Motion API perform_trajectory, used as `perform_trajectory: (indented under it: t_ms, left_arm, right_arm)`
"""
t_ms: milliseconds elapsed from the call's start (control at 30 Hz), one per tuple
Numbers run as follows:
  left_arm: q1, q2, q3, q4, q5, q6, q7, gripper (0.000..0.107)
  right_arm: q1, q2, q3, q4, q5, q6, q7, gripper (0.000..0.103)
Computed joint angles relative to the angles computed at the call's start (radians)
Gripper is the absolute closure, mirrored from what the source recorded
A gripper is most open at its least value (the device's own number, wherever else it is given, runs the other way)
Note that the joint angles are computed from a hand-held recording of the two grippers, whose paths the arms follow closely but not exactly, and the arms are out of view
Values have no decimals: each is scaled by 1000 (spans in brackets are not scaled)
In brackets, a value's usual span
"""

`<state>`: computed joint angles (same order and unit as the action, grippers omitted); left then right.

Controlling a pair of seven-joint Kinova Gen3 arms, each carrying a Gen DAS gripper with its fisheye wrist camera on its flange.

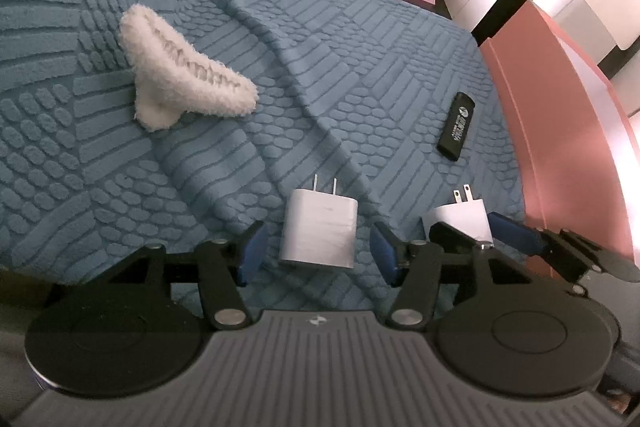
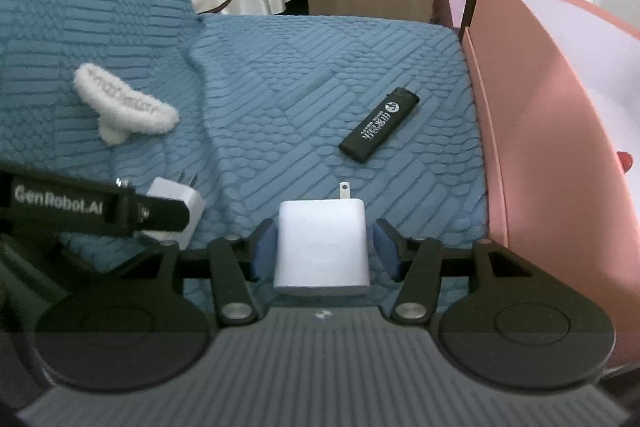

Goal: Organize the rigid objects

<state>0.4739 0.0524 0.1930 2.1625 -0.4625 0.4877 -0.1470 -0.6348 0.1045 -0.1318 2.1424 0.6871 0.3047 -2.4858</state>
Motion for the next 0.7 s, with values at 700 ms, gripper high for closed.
perform_trajectory:
  t_ms: [700]
  left_arm:
    - [89,90,-50,-58,-111,48,45,46]
  right_arm:
    - [-1,-5,8,4,-41,-5,60,50]
